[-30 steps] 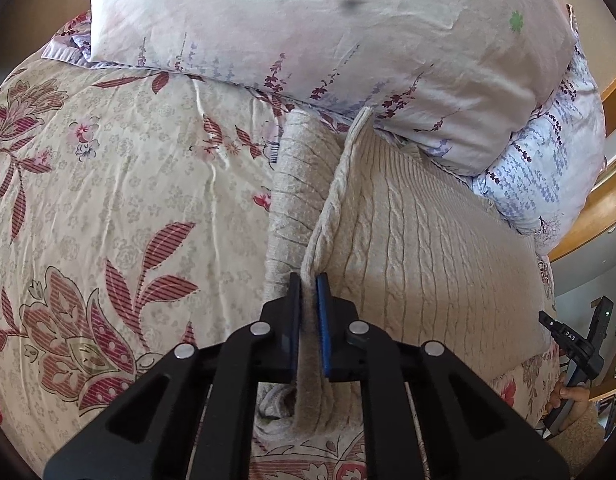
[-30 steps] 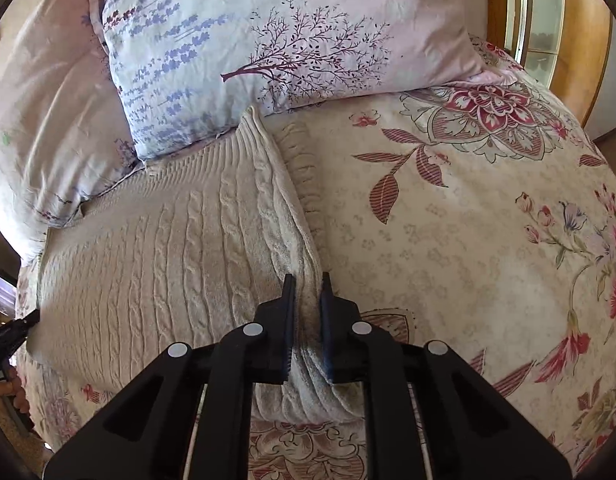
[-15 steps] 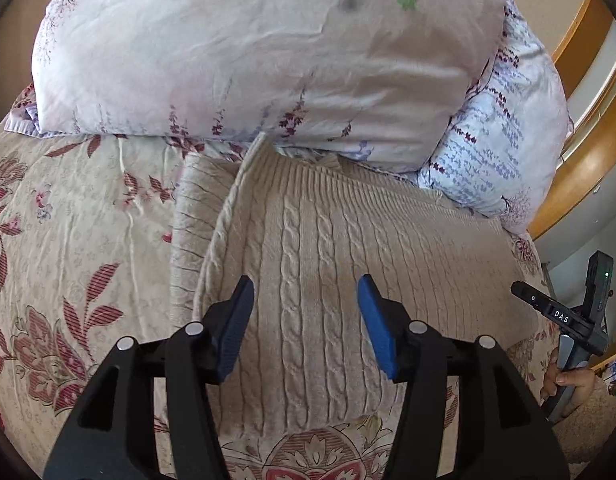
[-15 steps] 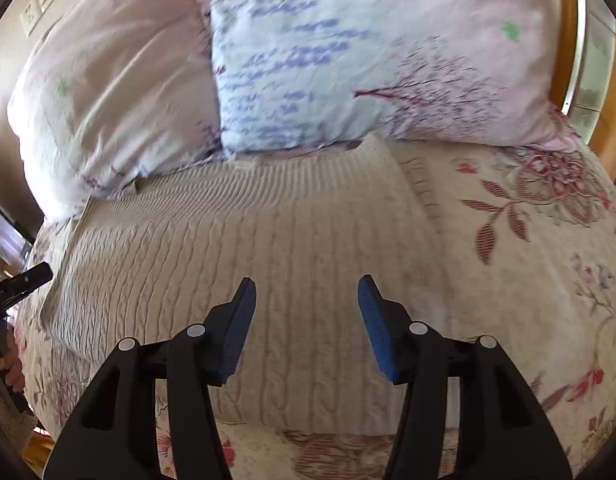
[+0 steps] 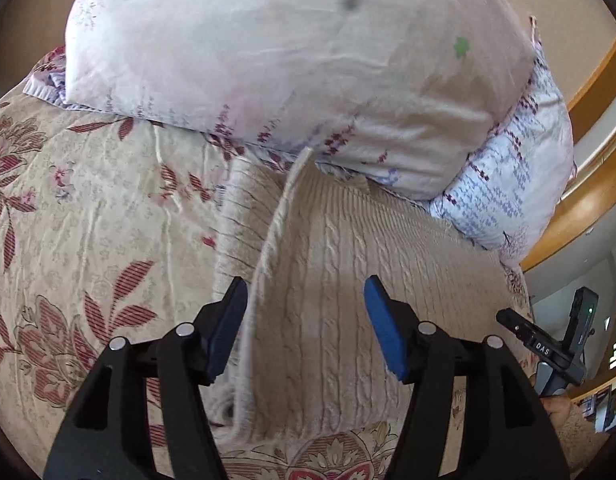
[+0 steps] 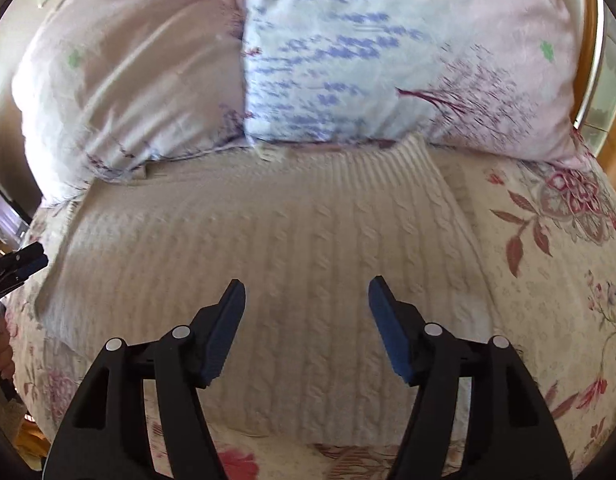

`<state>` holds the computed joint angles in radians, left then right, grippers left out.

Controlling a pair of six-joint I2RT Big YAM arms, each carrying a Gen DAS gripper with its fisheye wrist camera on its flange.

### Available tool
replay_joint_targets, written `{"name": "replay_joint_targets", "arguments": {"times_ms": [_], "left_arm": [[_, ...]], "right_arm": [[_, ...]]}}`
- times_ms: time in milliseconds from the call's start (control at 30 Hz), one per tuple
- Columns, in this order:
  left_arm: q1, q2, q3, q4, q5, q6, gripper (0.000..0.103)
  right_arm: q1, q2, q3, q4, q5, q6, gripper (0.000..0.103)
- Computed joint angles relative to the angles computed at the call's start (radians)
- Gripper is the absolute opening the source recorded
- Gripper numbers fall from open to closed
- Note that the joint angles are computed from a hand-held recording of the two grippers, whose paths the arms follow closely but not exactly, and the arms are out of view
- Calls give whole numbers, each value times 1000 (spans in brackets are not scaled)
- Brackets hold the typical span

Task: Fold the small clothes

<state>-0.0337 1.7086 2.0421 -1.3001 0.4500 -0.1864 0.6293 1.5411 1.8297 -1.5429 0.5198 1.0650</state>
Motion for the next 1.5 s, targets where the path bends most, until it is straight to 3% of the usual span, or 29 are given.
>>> {"name": "replay_joint_targets", "arguments": {"times_ms": [100,333,467,600,667,733,967,1100,1200,1500], "left_arm": [[32,58,67,-85,17,12,64],[65,107,102,-140,119,44,67],[44,139,137,-180,80,79,67],[32,144,139,-154,64,63,67],[28,147,138,-142,72,43,61],[20,145,129,-126,71,22,47],[15,131,89,-59,91,-108,41],[17,136,95,-71,94,-128,25],[10,132,97,-67,92,-145,19],[-27,100,134,50,228,-306,16]], "right_arm": [[-4,53,49,18,-33,-44,66],[0,149,147,-9,-56,-98,70],[1,165,164,-28,-56,-94,70],[4,160,155,-23,-55,-97,70],[6,156,150,-20,-55,-97,70],[7,152,145,-16,-56,-99,70],[6,148,136,-3,-58,-108,71],[6,143,129,3,-58,-108,71],[7,139,125,7,-59,-107,71],[9,122,115,21,-67,-90,71]]}}
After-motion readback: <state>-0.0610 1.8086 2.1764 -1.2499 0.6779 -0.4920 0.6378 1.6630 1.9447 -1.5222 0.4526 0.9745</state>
